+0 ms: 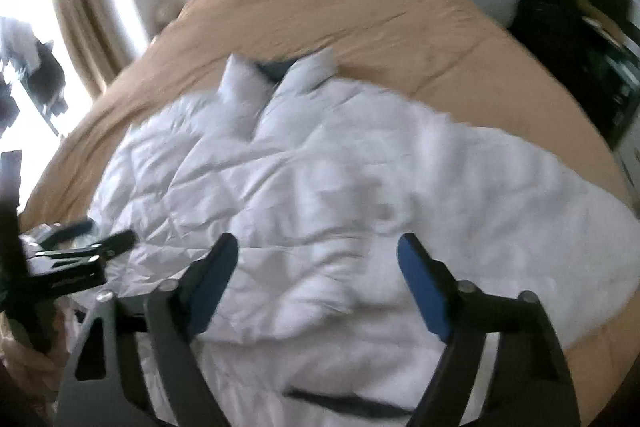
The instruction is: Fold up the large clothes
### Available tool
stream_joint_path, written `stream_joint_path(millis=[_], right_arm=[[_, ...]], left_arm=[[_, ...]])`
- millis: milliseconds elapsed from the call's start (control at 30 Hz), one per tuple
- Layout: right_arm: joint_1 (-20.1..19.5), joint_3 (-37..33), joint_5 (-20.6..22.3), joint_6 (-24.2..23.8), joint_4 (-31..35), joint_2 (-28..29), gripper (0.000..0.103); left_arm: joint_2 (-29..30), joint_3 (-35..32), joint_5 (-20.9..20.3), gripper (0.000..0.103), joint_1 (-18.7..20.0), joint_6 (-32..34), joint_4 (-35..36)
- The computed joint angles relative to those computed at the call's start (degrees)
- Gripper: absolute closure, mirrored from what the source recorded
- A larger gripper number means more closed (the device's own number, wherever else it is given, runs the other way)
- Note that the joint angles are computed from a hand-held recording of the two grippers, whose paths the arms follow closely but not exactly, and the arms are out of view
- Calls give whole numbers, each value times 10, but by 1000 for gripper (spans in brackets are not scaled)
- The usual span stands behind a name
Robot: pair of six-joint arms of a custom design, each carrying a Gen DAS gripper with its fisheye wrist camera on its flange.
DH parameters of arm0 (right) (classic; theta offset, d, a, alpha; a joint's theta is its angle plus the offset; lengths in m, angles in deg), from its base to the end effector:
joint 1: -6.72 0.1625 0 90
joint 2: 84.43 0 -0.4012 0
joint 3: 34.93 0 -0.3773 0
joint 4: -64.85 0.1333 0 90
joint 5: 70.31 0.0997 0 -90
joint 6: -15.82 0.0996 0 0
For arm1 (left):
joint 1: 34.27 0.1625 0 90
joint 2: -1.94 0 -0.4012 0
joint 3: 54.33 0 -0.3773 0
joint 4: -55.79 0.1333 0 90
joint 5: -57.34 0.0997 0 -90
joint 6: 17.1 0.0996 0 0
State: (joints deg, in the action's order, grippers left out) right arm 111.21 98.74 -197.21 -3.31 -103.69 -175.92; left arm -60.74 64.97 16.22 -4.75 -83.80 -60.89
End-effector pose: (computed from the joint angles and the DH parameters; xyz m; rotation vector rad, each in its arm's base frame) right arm 0.1704 -0.3657 0.3052 0.4382 -2.3514 0.7481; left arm -0.2850 -0.4008 0.0974 0.1501 2.2484 -0.6445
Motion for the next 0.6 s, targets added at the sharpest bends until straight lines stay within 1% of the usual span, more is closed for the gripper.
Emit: stream_joint_path(millis=[33, 67, 100, 133, 167, 200, 233, 267, 300, 333, 367, 400, 433, 500, 533, 567, 600], right_arm=[[-6, -2, 0, -5, -11, 22, 29], [-18, -4, -2, -4, -15, 47, 29], [-31, -4, -10, -3, -23, 69, 29], [-43, -4, -24, 1, -30, 87, 29], [-66, -2, -31, -3, -34, 104, 28], [-81, 7, -22, -31, -63, 111, 27], [-85, 16, -20, -62, -104, 120, 16], [-81, 17, -43, -83, -132, 132, 12], [-76, 14, -59, -80, -135, 137, 12], [-69, 8, -65, -60, -115, 129, 12], [-61, 6, -63, -47, -106, 122, 12], [-50, 2, -50, -43, -108, 117, 12], [-36, -7, -46, -45, -117, 122, 12], [-18, -37, -60, -50, -124, 155, 11], [-14, -67, -72, -46, -103, 182, 11], [-16, -84, -76, -40, -84, 198, 11], [-22, -103, -82, -31, -67, 219, 11]], left_arm=[[-9, 15, 1, 11, 7, -2, 13], [-9, 25, -2, 10, 14, 1, 9], [-2, 31, -4, 10, 22, 7, -8], [-10, 51, -4, 9, 30, 14, -30], [-5, 57, 0, 7, 34, 23, -55], [-6, 69, 7, 4, 38, 33, -74], [-6, 73, 19, 2, 38, 36, -68], [-5, 74, 26, 0, 38, 37, -61], [-8, 77, 31, 0, 40, 38, -58], [-9, 78, 32, 0, 42, 37, -59], [-12, 82, 33, 0, 44, 38, -68], [5, 75, 36, 0, 49, 45, -85], [2, 81, 41, 0, 51, 48, -90], [1, 84, 49, 0, 50, 49, -88], [18, 75, 53, 0, 52, 51, -95], [30, 68, 56, 0, 53, 54, -101], [29, 69, 56, 0, 53, 56, -104]])
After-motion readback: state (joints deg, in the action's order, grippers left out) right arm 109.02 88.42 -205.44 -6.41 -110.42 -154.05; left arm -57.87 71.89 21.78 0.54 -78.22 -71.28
